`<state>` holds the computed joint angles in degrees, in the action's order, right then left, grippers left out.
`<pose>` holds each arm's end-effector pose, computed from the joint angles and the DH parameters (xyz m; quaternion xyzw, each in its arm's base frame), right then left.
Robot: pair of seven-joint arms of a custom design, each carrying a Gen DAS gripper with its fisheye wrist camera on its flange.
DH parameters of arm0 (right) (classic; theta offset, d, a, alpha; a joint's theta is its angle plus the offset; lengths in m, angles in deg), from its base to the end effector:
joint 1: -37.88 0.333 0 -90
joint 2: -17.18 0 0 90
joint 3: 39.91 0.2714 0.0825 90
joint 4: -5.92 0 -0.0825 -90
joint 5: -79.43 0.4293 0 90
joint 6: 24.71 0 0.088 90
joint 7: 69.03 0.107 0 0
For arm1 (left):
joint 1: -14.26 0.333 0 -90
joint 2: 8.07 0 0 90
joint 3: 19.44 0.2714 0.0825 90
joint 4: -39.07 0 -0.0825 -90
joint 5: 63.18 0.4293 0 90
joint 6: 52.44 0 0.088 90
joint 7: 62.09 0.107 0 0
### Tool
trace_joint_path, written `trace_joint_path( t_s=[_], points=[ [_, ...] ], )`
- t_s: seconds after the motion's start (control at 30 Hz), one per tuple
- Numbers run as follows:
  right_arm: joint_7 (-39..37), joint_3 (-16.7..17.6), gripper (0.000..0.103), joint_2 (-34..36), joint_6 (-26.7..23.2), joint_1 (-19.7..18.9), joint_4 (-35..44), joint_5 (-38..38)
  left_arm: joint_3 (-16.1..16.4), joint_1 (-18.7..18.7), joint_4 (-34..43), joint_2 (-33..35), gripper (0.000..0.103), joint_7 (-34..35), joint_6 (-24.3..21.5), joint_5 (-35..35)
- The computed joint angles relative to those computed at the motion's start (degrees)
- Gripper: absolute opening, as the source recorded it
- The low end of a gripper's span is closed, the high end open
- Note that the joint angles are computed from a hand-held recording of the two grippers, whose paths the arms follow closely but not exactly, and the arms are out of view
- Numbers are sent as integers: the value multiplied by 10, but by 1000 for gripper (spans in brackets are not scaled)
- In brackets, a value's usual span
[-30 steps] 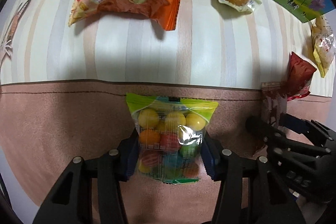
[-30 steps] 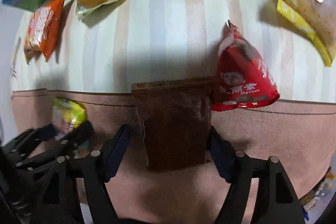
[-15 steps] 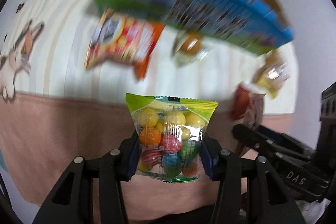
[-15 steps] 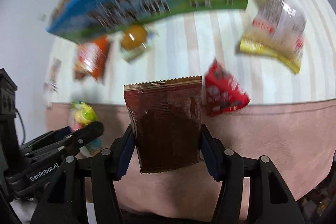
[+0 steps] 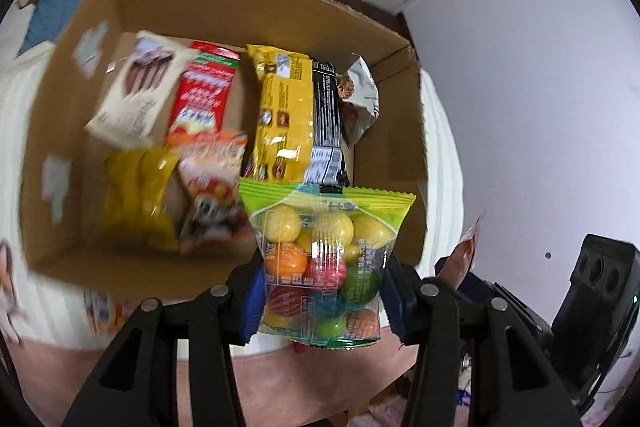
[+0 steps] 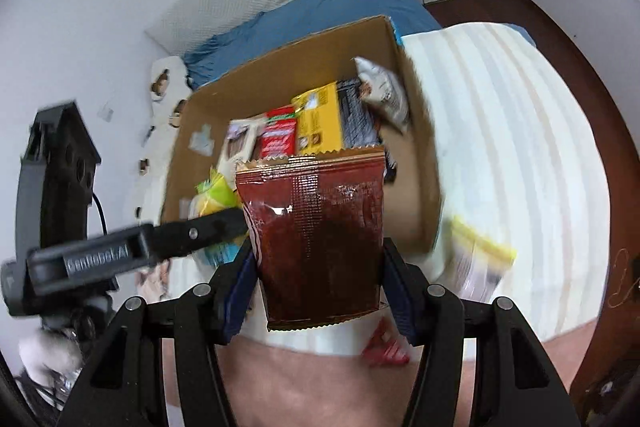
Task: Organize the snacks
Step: 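Carry both packets into the cardboard box and open both tools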
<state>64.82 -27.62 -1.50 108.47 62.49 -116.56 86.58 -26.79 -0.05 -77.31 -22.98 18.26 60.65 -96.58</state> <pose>0.4406 0.3436 0.5398 -0.6214 0.7420 0.0001 0.2515 0.5036 -0.2424 0.5328 0.6692 -0.6898 0.2120 0.1772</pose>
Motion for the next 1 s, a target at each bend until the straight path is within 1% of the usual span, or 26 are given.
trace_joint_path(
  t_s=[0.07, 0.17, 0.23, 0.3, 0.33, 0.37, 0.4, 0.43, 0.47, 0.5, 0.63, 0.77, 0.87, 1.0],
  points=[
    [-7, -8, 61, 33, -17, -6, 30, 1, 0, 3, 57, 63, 47, -4, -25, 6],
    [-8, -14, 61, 84, -36, -8, 67, 1, -11, 16, 90, 105, 47, -14, -40, 14],
    [-10, -19, 61, 105, -30, -7, 72, 5, -19, 22, 119, 138, 47, -18, -54, 19],
    [-28, -25, 62, 137, -47, -4, 94, 27, -28, 28, 145, 165, 49, -31, -79, 31],
    [-29, -27, 64, 147, -67, -3, 106, 27, -32, 31, 153, 176, 52, -34, -89, 31],
    [-29, -28, 68, 161, -87, -2, 121, 19, -35, 35, 157, 181, 62, -33, -95, 29],
    [-26, -27, 78, 167, -90, 0, 124, 14, -39, 36, 164, 187, 69, -31, -97, 39],
    [-32, -29, 84, 167, -87, 2, 122, 21, -42, 36, 169, 189, 84, -30, -96, 53],
    [-28, -29, 87, 173, -96, 4, 130, 13, -46, 35, 172, 192, 93, -32, -91, 70],
    [-31, -29, 89, 175, -96, 5, 132, 12, -48, 34, 176, 192, 94, -32, -89, 84],
    [-30, -29, 94, 184, -110, 11, 147, -3, -50, 38, 181, 192, 97, -24, -88, 95],
    [-24, -29, 95, 190, -119, 16, 156, -21, -46, 42, 156, 160, 98, -15, -84, 101],
    [-17, -28, 96, 180, -114, 19, 147, -29, -40, 42, 121, 122, 98, -17, -57, 125],
    [1, -23, 96, 157, -109, 22, 131, -58, -30, 42, 60, 53, 98, -23, -16, 175]
  ],
)
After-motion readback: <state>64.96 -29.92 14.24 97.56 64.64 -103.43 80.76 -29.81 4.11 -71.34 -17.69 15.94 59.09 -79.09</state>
